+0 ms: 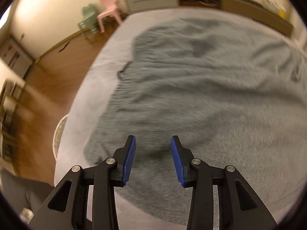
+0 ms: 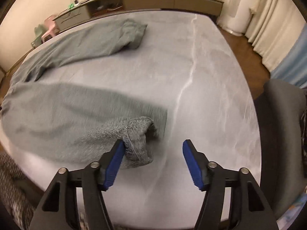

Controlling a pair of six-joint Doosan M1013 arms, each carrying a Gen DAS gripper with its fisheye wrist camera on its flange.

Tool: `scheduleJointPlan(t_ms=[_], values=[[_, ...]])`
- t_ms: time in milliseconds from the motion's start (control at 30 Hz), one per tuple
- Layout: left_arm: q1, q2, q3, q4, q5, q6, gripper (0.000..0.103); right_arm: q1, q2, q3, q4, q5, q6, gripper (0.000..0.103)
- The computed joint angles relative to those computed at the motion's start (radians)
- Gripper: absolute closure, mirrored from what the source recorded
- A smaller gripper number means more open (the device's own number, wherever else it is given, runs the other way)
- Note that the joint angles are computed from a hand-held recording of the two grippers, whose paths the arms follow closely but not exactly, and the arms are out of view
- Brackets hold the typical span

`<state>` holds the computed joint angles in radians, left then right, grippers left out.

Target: Fold clothes

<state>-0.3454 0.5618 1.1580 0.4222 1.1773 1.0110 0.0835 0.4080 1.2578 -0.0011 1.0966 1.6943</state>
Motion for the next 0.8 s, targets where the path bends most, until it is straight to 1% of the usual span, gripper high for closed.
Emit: scheduleJointPlan(t_ms=[33,67,100,133,167,200,233,300,367,400,433,467,500,567,600,667,700,733,767,800], values=[[-0.005,0.008,-0.008,-0.002,0.020,0.020,0.063,-0.009,0.011,-0.019,0.043,0.018,-0.006,0.037],[-0.007,0.015,-0.013,-0.004,0.038,0.041,0.063,-0.011,0.003,-0.015,0.095,0.025,-0.061,0.040],[-0.009,0.023,-0.015,-0.004,0.055,0.067,0.062,-0.018,-0.007,-0.006,0.167,0.031,-0.142,0.050],[-0.009,0.028,-0.013,-0.004,0.070,0.087,0.061,-0.026,-0.017,0.005,0.243,0.040,-0.227,0.054],[-0.010,0.026,-0.004,0.012,0.056,0.093,0.054,-0.020,-0.025,0.006,0.267,0.058,-0.274,0.056],[-0.010,0.028,-0.007,0.024,0.065,0.101,0.051,-0.019,-0.036,0.025,0.239,0.087,-0.298,0.056],[-0.009,0.026,-0.003,0.030,0.067,0.093,0.048,-0.006,-0.047,0.039,0.158,0.121,-0.290,0.056],[-0.010,0.037,-0.027,0.049,0.101,0.065,0.050,0.021,-0.066,0.073,0.007,0.188,-0.281,0.056],[-0.019,0.027,-0.031,0.070,0.069,0.046,0.052,0.008,-0.086,0.101,-0.015,0.218,-0.276,0.056],[-0.026,0.016,-0.031,0.071,0.029,0.034,0.052,-0.013,-0.106,0.117,0.029,0.193,-0.280,0.054],[-0.028,0.010,-0.035,0.046,-0.009,0.027,0.052,-0.043,-0.132,0.134,0.102,0.129,-0.265,0.053],[-0.031,0.005,-0.040,0.021,-0.047,0.021,0.052,-0.053,-0.130,0.130,0.123,0.093,-0.235,0.046],[-0.032,0.004,-0.050,-0.028,-0.080,0.030,0.052,-0.057,-0.122,0.122,0.131,0.063,-0.199,0.038],[-0.040,0.010,-0.072,-0.099,-0.117,0.065,0.052,-0.065,-0.107,0.105,0.145,0.003,-0.125,0.037],[-0.044,0.015,-0.083,-0.119,-0.126,0.081,0.052,-0.055,-0.082,0.083,0.130,0.005,-0.103,0.037],[-0.053,0.036,-0.112,-0.137,-0.115,0.098,0.052,-0.029,-0.016,0.020,0.082,0.044,-0.077,0.037],[-0.053,0.044,-0.119,-0.129,-0.108,0.097,0.052,-0.018,0.018,-0.014,0.063,0.066,-0.082,0.044],[-0.052,0.048,-0.123,-0.120,-0.099,0.086,0.052,-0.010,0.043,-0.042,0.057,0.083,-0.097,0.058],[-0.050,0.053,-0.128,-0.111,-0.089,0.076,0.052,0.000,0.069,-0.076,0.040,0.104,-0.119,0.079],[-0.045,0.055,-0.130,-0.108,-0.083,0.057,0.052,0.010,0.081,-0.097,-0.006,0.107,-0.115,0.080]])
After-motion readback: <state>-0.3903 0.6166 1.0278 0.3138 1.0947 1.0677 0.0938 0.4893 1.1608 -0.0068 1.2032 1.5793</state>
